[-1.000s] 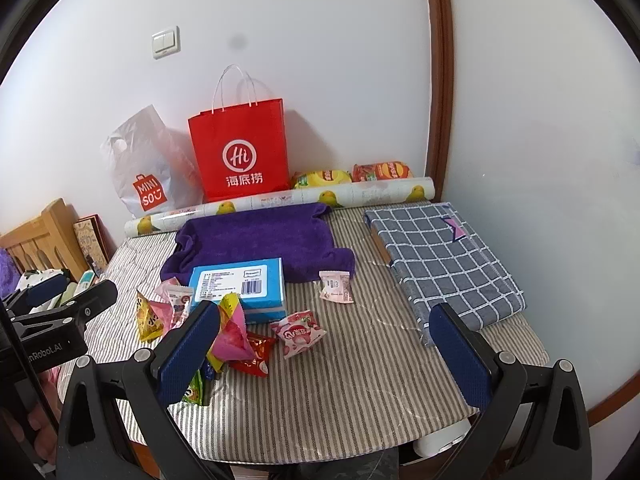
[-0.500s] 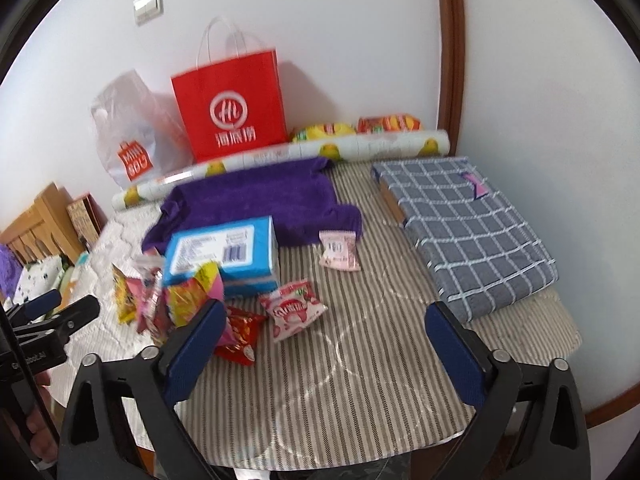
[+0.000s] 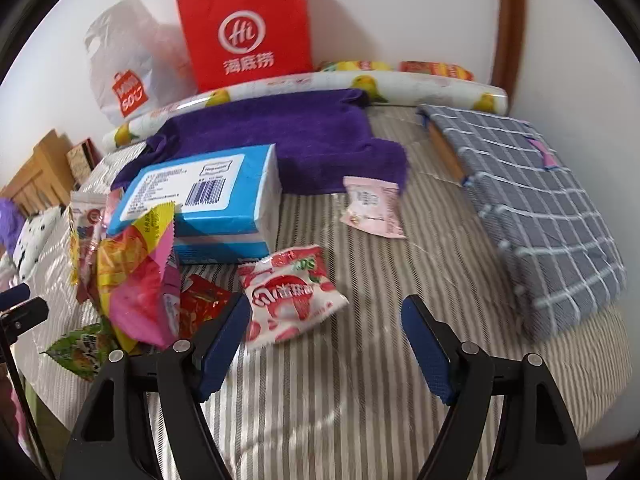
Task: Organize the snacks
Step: 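Grasp the pink strawberry candy packet with the right tool while the left tool approaches the green snack bag, then grasp the green snack bag with the left tool while the right tool lifts the candy packet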
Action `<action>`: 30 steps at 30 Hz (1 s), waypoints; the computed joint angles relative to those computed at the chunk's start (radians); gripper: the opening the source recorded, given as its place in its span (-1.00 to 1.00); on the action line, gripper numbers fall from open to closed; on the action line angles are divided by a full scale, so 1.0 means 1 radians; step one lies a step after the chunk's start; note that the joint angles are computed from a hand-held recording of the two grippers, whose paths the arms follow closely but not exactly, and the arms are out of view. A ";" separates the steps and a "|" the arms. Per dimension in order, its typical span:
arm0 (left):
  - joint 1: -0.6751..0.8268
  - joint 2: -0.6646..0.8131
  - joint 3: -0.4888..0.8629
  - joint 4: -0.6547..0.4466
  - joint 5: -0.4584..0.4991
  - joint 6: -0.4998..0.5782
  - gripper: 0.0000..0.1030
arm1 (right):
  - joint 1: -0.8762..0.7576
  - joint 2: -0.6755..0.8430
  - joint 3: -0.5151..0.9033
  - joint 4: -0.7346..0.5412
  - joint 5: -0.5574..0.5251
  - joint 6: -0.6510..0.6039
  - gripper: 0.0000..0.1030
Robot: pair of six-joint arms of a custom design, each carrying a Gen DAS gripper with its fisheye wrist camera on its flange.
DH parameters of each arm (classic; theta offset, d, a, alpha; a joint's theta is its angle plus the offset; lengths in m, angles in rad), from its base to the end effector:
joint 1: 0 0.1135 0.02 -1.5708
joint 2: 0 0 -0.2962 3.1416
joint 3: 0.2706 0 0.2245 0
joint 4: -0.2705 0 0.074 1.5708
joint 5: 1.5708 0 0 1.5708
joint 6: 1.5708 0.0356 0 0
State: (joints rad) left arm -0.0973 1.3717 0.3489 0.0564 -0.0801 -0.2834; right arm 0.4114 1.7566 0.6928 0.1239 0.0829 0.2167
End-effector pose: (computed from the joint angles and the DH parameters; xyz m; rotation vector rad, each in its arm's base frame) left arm 0.1870 -0.0154 0.1604 -0.2668 2.5191 -0.0498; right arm 0.2732 0.1160 0.1562 -0.2103 2.5039 0.1542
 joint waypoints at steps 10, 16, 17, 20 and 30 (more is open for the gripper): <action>0.068 0.055 -0.012 0.064 0.098 0.046 0.98 | -0.023 0.160 0.116 -0.008 -0.093 -0.090 0.52; 0.020 0.051 -0.023 0.084 0.097 0.060 0.98 | -0.031 0.196 0.128 -0.001 -0.133 -0.089 0.52; 0.008 0.048 -0.026 0.085 0.096 0.059 0.98 | -0.036 0.196 0.122 0.011 -0.143 -0.089 0.49; -0.029 0.049 -0.033 0.088 0.094 0.061 0.98 | -0.046 0.195 0.102 0.039 -0.156 -0.101 0.14; -0.090 0.183 -0.056 0.182 0.152 0.048 0.66 | -0.039 0.132 0.011 0.089 -0.108 -0.103 0.10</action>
